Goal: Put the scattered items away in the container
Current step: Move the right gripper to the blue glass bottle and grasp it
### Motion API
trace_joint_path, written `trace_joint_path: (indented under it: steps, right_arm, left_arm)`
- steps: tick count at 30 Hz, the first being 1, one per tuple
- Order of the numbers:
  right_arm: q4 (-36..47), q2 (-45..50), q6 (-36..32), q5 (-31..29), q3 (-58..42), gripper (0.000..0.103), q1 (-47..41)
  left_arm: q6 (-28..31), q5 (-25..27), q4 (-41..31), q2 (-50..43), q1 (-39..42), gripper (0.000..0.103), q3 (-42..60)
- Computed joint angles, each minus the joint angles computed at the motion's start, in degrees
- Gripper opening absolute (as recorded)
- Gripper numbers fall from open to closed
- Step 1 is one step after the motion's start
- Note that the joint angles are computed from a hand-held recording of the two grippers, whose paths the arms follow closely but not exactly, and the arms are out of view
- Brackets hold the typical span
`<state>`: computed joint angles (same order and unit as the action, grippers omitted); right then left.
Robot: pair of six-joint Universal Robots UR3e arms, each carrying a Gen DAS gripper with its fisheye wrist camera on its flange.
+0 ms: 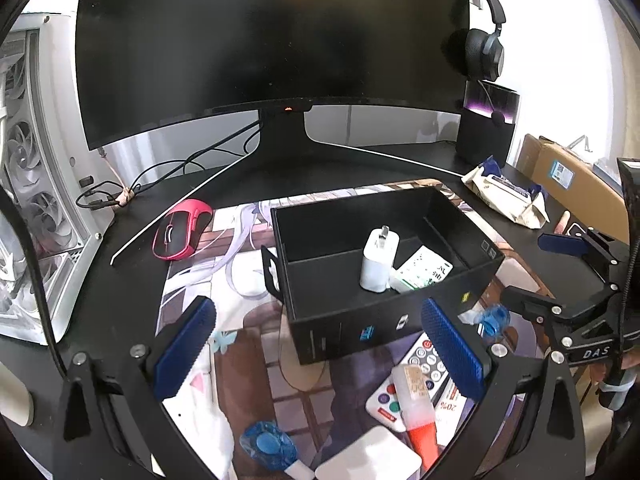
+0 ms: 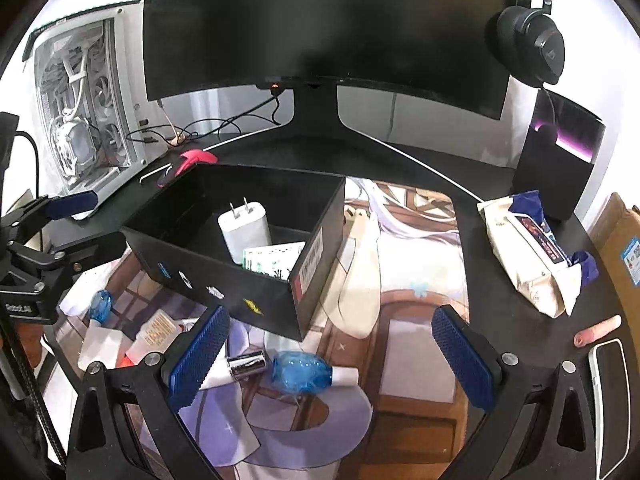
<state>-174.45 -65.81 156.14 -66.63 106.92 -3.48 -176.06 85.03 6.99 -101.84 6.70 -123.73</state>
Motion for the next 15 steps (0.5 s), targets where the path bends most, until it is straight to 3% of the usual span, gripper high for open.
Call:
trace_joint_path:
  steps: [15]
  right_arm:
    - [-2.9,1.9,-0.2,-1.2,2.7,0.103,-0.1]
  left_arm:
    - [-1.1,-0.5,3.5,0.2,-0.9,0.103,-5.0]
